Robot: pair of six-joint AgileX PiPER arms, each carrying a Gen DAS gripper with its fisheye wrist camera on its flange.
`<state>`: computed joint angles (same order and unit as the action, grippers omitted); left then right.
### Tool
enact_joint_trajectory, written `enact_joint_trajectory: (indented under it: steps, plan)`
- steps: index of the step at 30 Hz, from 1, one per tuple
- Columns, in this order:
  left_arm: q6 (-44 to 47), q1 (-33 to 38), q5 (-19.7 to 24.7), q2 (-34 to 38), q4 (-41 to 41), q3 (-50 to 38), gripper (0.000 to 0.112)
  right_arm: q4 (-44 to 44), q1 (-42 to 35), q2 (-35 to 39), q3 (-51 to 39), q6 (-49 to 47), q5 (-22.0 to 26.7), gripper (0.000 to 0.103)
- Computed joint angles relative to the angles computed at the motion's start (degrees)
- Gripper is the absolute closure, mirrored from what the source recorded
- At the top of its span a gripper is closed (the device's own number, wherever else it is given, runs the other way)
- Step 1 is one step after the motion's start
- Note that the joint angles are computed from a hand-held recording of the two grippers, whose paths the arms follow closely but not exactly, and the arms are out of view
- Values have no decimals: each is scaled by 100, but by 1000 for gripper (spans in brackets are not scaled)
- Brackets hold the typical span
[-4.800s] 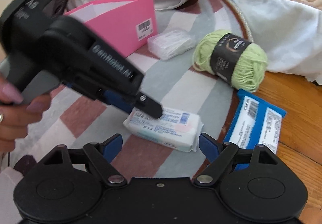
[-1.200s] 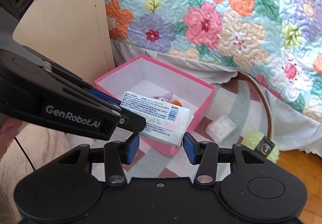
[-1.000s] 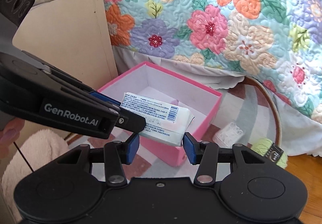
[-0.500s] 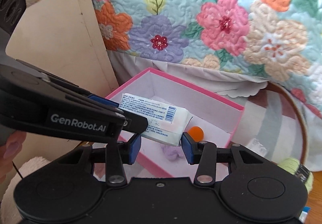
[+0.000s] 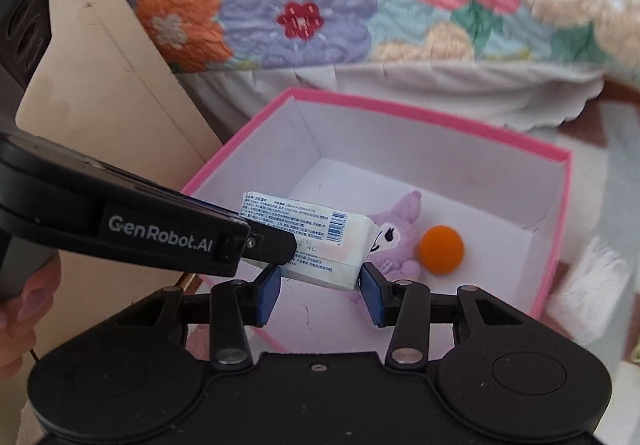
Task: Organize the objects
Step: 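Lower the soap bar beside the plush toy and open the right gripper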
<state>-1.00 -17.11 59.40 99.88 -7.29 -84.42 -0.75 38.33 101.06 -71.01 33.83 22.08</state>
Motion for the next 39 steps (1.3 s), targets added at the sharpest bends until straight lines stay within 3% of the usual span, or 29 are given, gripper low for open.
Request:
enact_joint_trajectory:
  steps: [8,13,18,24,28,32,36,39]
  plan:
    - [-98,116,204,600,95,-243,82,2505,-355,592,20,-2001,-330,54]
    - [-98,129,53,632,61,-85,81,2472,-339,681,-9,-1903,-293,54]
    - [-170,127,-3,750,160,-95,81,3509,-542,845,-126,-2477,35,57]
    - [-189,116,-37,952,106,-189,79,2533,-395,831,-156,-1310,11,58]
    - [-442,-47,-286,1012,475,-94,82,1871,-281,773,-147,-838,-46,58]
    - [-418,23,-475,1017,241,56,82,981,-181,619,-128,-237,-16,57]
    - [-629,-130,-665,742,585,218,82,-220,8,299,-107,524,342,57]
    - [-648,-164,-489,569,568,126,82,-995,200,7,-134,998,740,57]
